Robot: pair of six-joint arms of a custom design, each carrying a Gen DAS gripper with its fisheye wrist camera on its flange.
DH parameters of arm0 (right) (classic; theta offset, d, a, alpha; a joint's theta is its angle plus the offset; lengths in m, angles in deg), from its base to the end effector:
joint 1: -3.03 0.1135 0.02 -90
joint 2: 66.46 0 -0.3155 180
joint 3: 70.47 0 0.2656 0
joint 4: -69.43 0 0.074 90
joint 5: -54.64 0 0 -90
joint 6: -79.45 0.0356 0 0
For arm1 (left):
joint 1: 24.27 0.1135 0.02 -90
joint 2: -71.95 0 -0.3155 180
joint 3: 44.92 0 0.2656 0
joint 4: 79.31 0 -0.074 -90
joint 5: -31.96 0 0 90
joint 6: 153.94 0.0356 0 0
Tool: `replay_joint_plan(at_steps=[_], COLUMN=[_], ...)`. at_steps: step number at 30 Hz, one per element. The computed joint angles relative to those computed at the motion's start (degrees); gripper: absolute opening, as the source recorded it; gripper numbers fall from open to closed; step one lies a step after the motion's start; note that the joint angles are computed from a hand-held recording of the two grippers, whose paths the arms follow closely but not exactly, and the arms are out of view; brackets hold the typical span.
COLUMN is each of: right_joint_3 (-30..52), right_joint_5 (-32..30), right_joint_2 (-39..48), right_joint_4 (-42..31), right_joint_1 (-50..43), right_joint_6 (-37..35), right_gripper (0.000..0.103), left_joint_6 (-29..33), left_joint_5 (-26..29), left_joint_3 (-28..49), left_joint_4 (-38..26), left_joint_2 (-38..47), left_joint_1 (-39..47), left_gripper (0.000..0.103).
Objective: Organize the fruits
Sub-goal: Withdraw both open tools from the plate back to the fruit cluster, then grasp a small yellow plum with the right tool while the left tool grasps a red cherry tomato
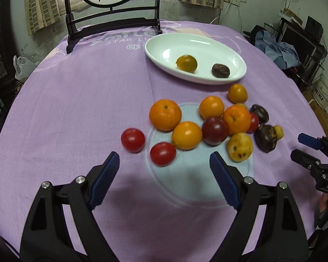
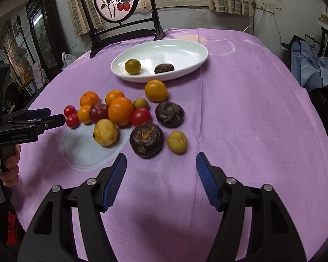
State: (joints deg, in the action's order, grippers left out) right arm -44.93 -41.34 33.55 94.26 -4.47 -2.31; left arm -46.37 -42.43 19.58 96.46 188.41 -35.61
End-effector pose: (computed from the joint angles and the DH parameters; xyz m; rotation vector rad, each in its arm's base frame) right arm 0.2154 -0.0246 0.0849 0.2871 2.4183 0.1330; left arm 0.3751 -0.0850 0.0968 0.7315 2.4168 -0.3036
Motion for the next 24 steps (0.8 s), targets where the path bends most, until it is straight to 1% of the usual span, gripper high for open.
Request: replay_joint_plan(at_steps=[5, 9, 12, 15, 18, 22, 24], right_joint_3=[-1.19, -0.44, 0.69, 2.52, 4.50, 5.23, 5.64], right_joint_5=[0.26, 2.18, 1.78, 1.94, 4.25, 5.13, 7.02], right_joint_2=[1.46, 3.40, 4.68, 5.78, 6.75, 5.43, 5.64], right_joint_4=[1.98, 1.55, 0.96, -0.73, -2.74, -5.04, -5.75], right_joint_1=[1.63, 3.12, 3.41, 4.30, 5.48, 4.13, 3.51], right_joint_6=[0.09, -0.26, -0.68, -0.87, -0.94, -2.50, -3.26], right_gripper=[0.066, 0.066, 0.066, 0.066, 0.066, 0.066, 0.066], left_joint_6=[2.32, 2.96, 3.09, 3.41, 3.86, 4.51, 4.83], left_joint_5=[0.48, 0.91, 2.07, 2.85, 2.88, 3.20, 2.95], left_joint_3=[-0.34, 0.56, 0.25, -0.39, -0.58, -0.41, 0.00], left_joint_4=[0.86, 0.17, 0.08, 0.40, 0.38, 0.17, -0.09], left_joint_2=[1.78, 2.85, 2.99, 2.91, 3.19, 3.28, 3.38], left_joint_1=[1.68, 2.81, 3.34, 3.35, 3.18, 3.69, 4.08], left_gripper=[0.086, 0.086, 0.086, 0.086, 0.086, 0.086, 0.086])
